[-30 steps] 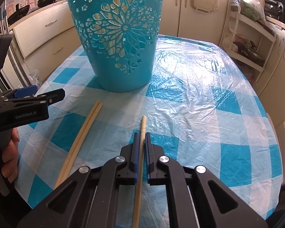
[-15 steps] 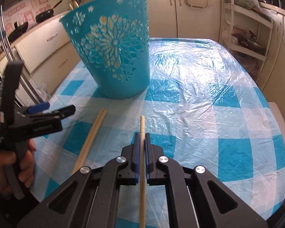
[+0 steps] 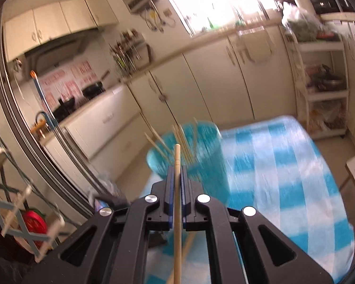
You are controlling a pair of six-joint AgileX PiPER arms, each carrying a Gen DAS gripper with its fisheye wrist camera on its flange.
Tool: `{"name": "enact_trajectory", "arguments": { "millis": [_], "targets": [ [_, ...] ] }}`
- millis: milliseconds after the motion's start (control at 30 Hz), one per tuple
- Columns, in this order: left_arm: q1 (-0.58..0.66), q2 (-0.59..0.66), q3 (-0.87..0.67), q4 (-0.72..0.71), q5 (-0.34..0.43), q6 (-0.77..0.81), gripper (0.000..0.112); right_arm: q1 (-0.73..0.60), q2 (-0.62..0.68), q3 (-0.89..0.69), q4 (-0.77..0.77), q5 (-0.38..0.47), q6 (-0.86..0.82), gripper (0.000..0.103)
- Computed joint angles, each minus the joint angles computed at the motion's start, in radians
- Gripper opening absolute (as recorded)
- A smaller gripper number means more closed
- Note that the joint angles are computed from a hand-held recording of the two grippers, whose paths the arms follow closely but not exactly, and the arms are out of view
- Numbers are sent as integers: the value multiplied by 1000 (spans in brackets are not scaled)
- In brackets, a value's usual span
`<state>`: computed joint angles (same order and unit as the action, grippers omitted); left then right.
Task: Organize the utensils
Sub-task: 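Lift the chopstick in the right tool over the teal basket and open it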
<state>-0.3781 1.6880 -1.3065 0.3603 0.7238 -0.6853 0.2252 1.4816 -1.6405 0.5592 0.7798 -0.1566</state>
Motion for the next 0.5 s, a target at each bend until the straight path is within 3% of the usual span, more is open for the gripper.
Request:
{"name": "enact_trajectory", "arguments": {
  "millis": [267, 500],
  "targets": [
    [-3, 0, 0, 0, -2, -7, 94, 120, 329, -543, -303, -69, 308, 6],
    [8, -6, 11, -26, -19, 12, 94, 145, 647, -1007, -496, 100, 481, 6]
  ]
}}
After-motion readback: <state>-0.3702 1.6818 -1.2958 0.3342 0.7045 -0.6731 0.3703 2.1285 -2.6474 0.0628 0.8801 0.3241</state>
